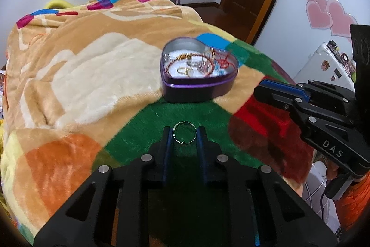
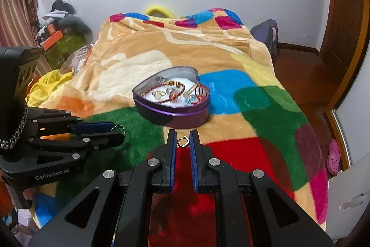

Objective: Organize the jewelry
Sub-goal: 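Drop the key ring into the tin with the right gripper while the left drops its ring in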

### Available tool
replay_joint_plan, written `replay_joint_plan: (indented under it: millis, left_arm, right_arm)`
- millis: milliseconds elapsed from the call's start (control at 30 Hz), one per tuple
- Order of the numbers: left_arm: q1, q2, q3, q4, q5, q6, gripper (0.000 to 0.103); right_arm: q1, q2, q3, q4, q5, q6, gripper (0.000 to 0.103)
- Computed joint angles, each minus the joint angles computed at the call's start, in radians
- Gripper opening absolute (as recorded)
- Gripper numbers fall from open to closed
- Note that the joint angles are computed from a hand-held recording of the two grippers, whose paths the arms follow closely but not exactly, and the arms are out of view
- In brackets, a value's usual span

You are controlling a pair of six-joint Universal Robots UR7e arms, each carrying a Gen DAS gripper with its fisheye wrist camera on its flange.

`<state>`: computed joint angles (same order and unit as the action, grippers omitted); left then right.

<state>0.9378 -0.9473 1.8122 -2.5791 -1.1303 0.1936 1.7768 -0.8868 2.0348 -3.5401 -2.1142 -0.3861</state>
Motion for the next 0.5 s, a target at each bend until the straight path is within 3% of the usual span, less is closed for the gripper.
replay_joint_plan:
  millis: [500]
  left_arm:
    - [-0.044, -0.013, -0.045, -0.116, -0.003, 0.050, 0.020]
  right_arm:
    - [0.037, -0.009, -0.047, -0.082, 0.019, -0.059, 0.010]
